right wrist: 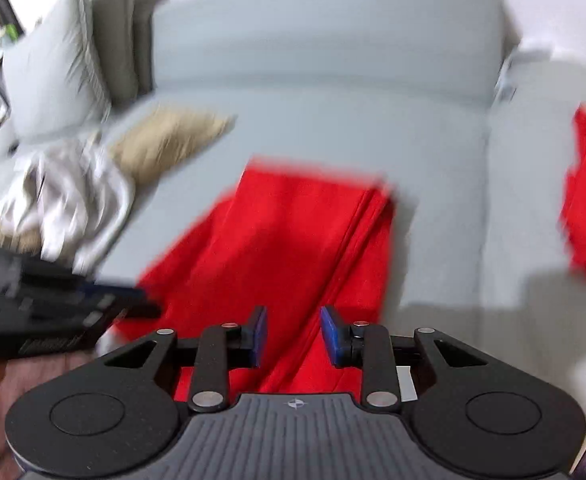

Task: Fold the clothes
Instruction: 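Grasp the folded red sweater's edge with both grippers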

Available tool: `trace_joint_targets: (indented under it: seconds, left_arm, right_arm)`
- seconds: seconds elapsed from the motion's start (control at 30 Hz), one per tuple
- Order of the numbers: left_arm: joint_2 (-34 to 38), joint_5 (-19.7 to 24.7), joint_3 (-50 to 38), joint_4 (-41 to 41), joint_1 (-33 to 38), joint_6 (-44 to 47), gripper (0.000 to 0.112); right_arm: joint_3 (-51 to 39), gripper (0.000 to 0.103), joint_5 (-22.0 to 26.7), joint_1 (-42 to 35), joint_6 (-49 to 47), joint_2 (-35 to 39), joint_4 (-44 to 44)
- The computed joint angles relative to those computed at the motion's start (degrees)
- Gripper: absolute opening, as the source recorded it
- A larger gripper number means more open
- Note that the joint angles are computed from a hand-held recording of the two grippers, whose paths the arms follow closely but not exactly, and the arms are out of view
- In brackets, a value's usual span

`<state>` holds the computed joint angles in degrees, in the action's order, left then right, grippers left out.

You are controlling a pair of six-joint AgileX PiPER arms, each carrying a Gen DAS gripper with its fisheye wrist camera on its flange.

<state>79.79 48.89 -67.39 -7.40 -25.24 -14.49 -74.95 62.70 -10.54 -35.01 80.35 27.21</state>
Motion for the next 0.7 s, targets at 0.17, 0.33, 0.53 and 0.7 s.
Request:
trace_joint_targets:
  seconds: [0.17,0.33,0.53,0.7]
  left_arm:
    - [3.9,-0.4,-0.2,-1.5,3.3,-0.6,0.017]
    - [3.5,0.2,2.7,-6.7,5.6,2.1,0.011]
    - [7.2,2.2,0.7,-8.4,7.2,3.0,0.011]
    - [6.5,1.1,2.0,-9.1,7.4,4.6,0.012]
  right_arm:
    - [-7.9,0.009,-1.7,3.4,-1.2,13.0,5.7]
    - [-11.7,0.009,-4.7,10.3,-1.6,22.3,5.7]
    - [-14.1,0.000,-18.2,17.7,11.8,28.5,-9.9]
    - [-24.0,0.000,-12.5,15.4,19.2,33.9,-11.4]
